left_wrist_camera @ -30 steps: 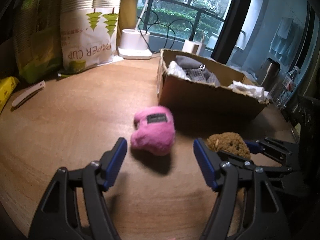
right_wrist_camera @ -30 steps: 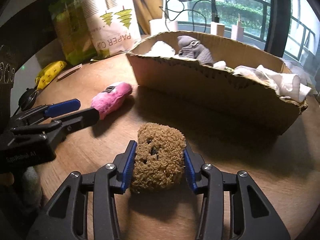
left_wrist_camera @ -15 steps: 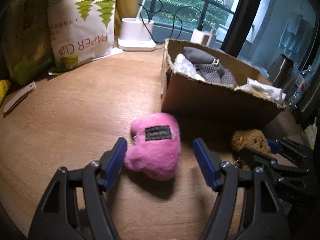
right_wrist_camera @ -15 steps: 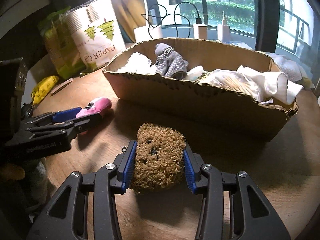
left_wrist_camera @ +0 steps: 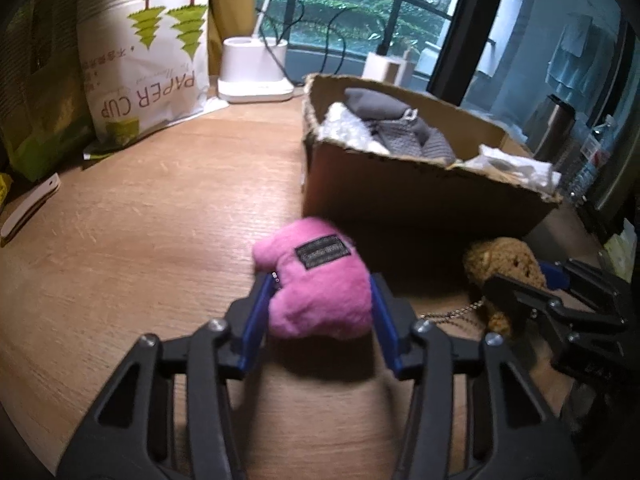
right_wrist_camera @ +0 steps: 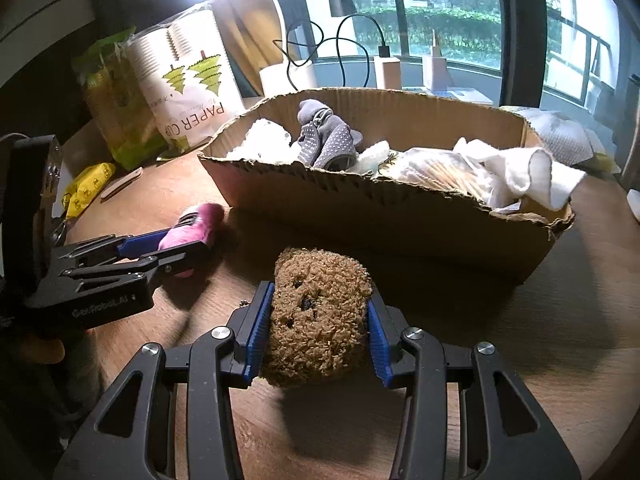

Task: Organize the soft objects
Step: 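Carry the brown plush with the right gripper while the left gripper carries the pink plush to the box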

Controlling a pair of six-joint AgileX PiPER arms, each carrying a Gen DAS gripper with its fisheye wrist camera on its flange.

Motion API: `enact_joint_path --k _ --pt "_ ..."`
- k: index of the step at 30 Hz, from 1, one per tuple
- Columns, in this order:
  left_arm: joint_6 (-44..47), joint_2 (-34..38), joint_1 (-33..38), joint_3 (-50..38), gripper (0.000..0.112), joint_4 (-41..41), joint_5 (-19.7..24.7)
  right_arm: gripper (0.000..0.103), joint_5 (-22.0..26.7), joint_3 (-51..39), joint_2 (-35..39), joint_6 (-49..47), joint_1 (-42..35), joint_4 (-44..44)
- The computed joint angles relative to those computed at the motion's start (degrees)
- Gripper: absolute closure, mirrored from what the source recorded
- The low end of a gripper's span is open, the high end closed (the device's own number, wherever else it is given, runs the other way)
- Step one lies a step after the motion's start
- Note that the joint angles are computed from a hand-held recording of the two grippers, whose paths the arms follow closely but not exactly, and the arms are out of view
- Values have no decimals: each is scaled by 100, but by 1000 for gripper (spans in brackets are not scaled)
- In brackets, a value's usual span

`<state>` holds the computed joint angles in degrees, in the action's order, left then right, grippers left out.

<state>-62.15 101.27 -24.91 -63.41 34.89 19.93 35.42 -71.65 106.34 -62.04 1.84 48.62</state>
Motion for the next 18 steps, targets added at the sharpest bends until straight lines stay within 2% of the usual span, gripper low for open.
enact_joint_path --k 8,18 --pt "-304 -305 -247 229 64 333 -137 57 -51 213 -251 -164 -23 149" --pt "-693 -704 -506 359 66 759 -64 57 -29 479 -625 -339 -148 286"
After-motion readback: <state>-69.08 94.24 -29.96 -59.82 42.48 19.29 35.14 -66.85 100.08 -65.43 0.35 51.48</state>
